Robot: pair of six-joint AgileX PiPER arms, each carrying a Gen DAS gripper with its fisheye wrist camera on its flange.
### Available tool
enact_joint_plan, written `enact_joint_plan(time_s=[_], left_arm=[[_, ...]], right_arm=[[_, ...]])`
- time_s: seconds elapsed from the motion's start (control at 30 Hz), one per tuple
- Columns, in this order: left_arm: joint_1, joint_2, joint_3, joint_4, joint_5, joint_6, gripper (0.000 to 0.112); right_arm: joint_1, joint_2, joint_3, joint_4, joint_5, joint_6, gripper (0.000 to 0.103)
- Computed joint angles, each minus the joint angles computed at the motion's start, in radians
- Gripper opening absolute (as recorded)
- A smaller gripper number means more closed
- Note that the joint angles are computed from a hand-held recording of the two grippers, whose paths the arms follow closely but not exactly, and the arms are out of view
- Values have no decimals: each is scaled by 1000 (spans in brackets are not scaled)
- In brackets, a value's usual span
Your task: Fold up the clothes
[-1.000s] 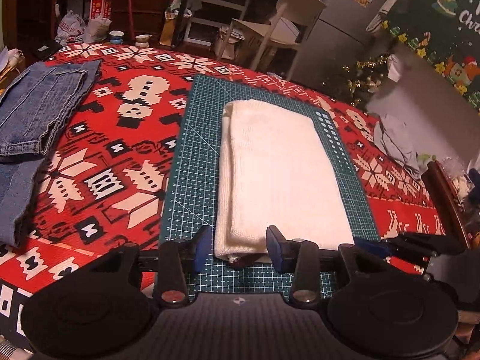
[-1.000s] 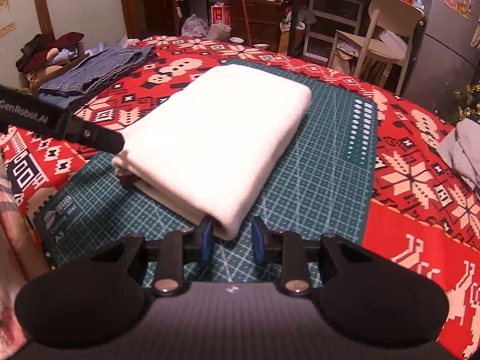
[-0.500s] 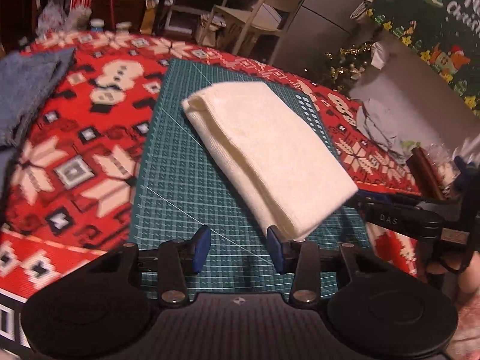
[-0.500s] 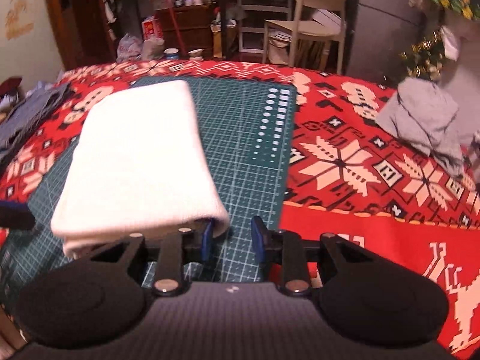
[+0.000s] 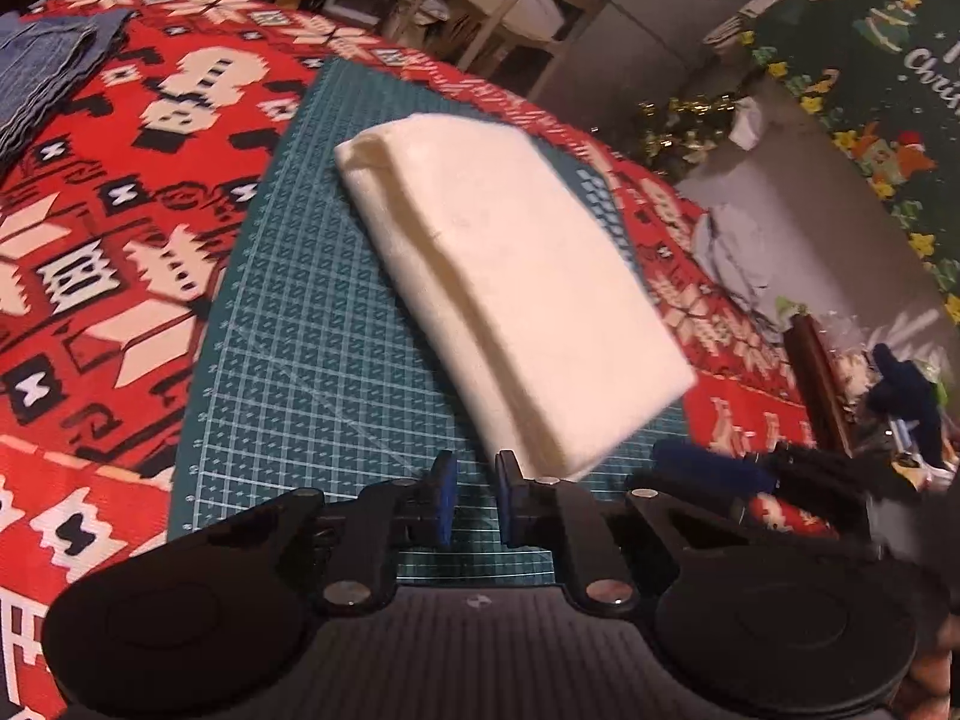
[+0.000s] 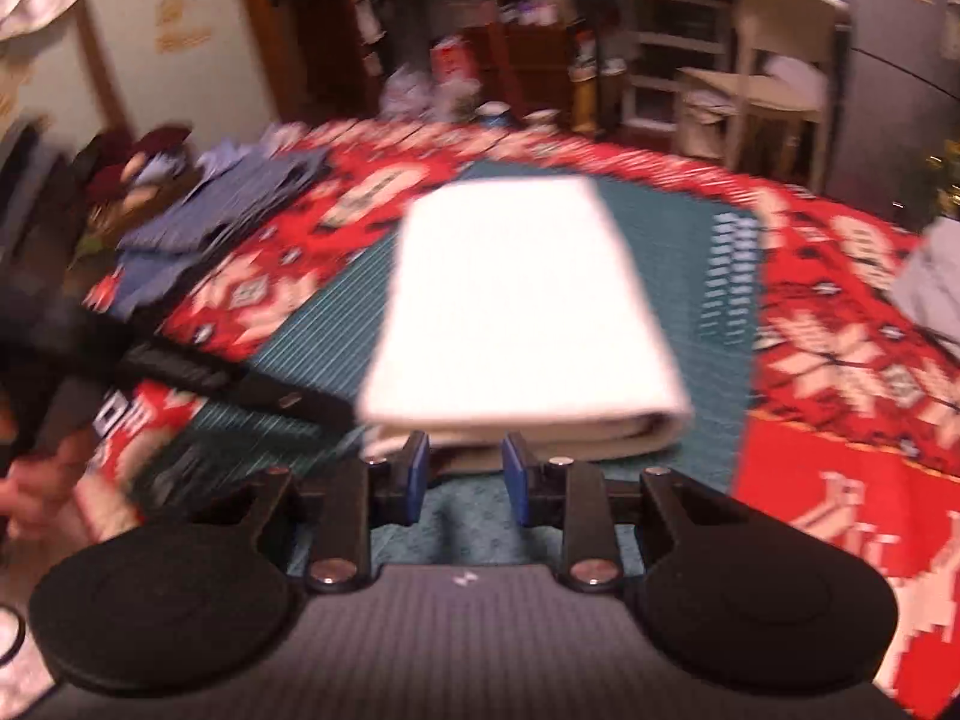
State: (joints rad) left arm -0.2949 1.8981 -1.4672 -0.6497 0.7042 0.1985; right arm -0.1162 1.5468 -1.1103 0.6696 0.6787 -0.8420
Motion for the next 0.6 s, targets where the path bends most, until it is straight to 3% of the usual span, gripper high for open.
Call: enact_joint_plan(time_s=[0.17,0.27,0.5,0.6], left_arm=[[-2,27,-18,-30,11,27,6],[-13,38,-26,-23,9,33,1],[-20,35,-31,-12,23,42,0],[0,13,-4,-27,-22,14,1]], right_arm=[[127,3,19,-124,-56,50,29],[152,-2,41,-105,-101,31,29],[168,10,49,-106,-113,-21,17],[152,-3,54,-73,-112,-38,15]])
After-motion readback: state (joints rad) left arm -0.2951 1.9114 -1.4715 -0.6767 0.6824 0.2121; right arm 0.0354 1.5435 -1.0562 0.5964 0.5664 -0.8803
